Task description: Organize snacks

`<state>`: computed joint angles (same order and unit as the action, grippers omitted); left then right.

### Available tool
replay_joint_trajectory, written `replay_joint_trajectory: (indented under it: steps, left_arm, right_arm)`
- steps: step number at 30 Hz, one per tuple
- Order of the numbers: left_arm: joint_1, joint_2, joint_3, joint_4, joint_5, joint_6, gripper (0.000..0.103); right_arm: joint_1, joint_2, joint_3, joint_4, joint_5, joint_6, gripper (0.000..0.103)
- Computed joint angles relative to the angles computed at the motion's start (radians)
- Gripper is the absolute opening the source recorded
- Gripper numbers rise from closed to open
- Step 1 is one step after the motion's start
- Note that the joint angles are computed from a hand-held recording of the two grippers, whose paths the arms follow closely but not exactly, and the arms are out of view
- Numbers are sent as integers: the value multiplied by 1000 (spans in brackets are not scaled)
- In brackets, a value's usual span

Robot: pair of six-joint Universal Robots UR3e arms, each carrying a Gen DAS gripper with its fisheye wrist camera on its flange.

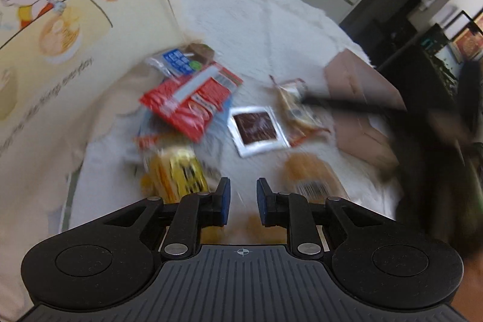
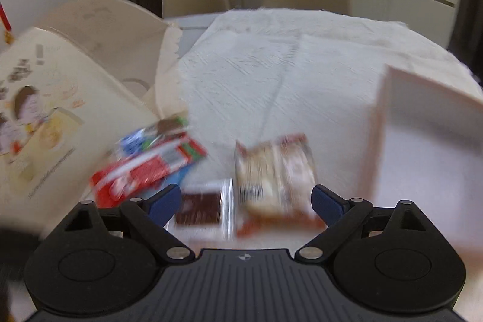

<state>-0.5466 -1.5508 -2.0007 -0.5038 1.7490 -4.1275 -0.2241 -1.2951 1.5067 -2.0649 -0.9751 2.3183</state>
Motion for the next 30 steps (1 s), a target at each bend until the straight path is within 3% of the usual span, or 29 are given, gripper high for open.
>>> replay_joint_trajectory:
  steps: [4, 5, 7, 10, 14, 17, 20, 21, 23, 26, 30]
  left_arm:
    - [-3, -10, -28, 51, -87, 40, 22]
    - [-8, -9, -29, 46, -90, 50, 22]
    - [-18, 8, -42, 43, -81, 59, 22]
    - [5, 53, -100, 68, -103, 72, 22]
    - [17, 35, -130, 159, -96, 28, 22]
    - [2, -29, -90, 211, -79, -12, 22]
    - [-31, -101, 2, 187, -40, -45, 22]
    - [-45, -126, 44, 163, -26, -56, 22]
    - [-66, -176, 128, 118, -29, -52, 22]
    - [-91, -281, 265, 72, -79, 8, 22]
    - [-133, -430, 463, 4, -158, 35, 22]
  right_arm:
    - [173, 257, -278, -58, -174, 128, 94]
    - [200, 304, -323, -59, -216, 153, 88]
    - [229, 315, -288, -115, -284, 188, 85]
    - [151, 149, -90, -64, -181, 69, 75]
    - [-19, -109, 185, 32, -101, -155, 74]
    - [-154, -171, 186, 194, -70, -226, 74]
    - [-290, -261, 252, 232, -46, -305, 75]
    - [-345, -294, 273, 251, -21, -339, 77]
    - [-463, -340, 293, 299, 33, -398, 90]
    - [-623, -387, 318, 332, 91, -471, 97]
    - [-702, -307, 306, 257, 45, -429, 99]
